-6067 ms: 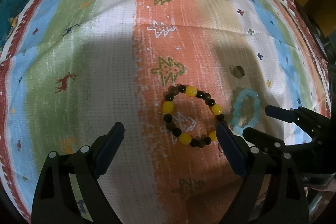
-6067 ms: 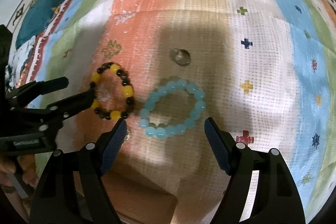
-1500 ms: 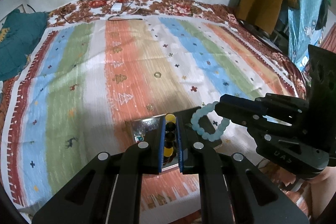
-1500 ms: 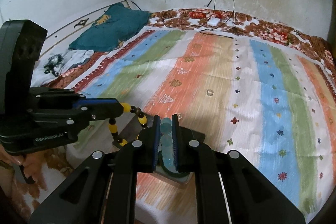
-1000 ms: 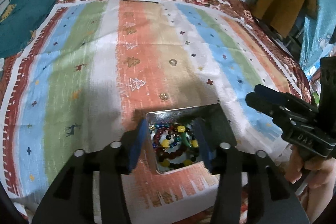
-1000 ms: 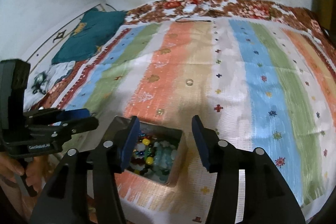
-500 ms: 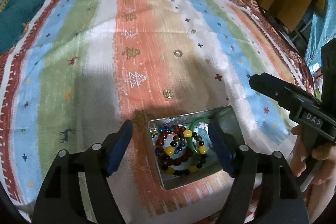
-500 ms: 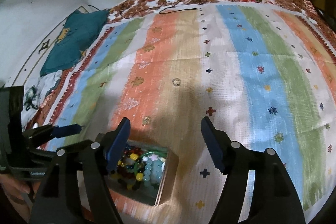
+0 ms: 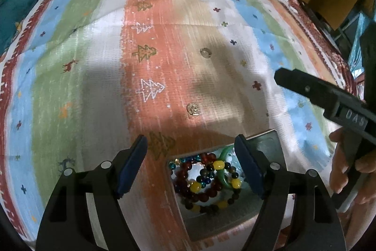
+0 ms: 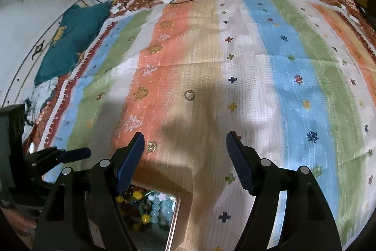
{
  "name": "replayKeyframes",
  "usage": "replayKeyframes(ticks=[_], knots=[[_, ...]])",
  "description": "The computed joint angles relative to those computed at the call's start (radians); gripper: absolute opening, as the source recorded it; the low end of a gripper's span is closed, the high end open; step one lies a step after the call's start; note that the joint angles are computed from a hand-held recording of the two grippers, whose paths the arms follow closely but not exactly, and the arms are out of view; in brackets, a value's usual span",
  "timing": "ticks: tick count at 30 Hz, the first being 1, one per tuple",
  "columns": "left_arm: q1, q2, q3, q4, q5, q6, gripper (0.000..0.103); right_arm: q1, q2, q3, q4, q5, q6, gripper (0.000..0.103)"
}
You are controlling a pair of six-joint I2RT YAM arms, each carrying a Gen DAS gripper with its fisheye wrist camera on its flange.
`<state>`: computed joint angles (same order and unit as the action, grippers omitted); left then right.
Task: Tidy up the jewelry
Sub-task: 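Move the left gripper toward the gold charm while the right approaches the metal ring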
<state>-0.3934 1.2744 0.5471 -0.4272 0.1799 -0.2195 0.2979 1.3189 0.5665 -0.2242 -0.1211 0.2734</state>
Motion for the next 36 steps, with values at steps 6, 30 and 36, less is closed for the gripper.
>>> replayKeyframes(ticks=[6,30,36], knots=[[-0.018,0.085,0.031,0.035,-0.021,0.001,0.076,-0.030,0.097,0.060,0.012,-0.016,-0.009,0.072],[-0.029,0.345,0.155,0.102,0.012,0.012,0.074,-0.042,0.406,0.239,0.053,-0.004,-0.027,0.072],[-0.035,0.418,0.190,0.102,0.011,0.014,0.074,-0.054,0.484,0.291,0.067,0.007,-0.028,0.072]])
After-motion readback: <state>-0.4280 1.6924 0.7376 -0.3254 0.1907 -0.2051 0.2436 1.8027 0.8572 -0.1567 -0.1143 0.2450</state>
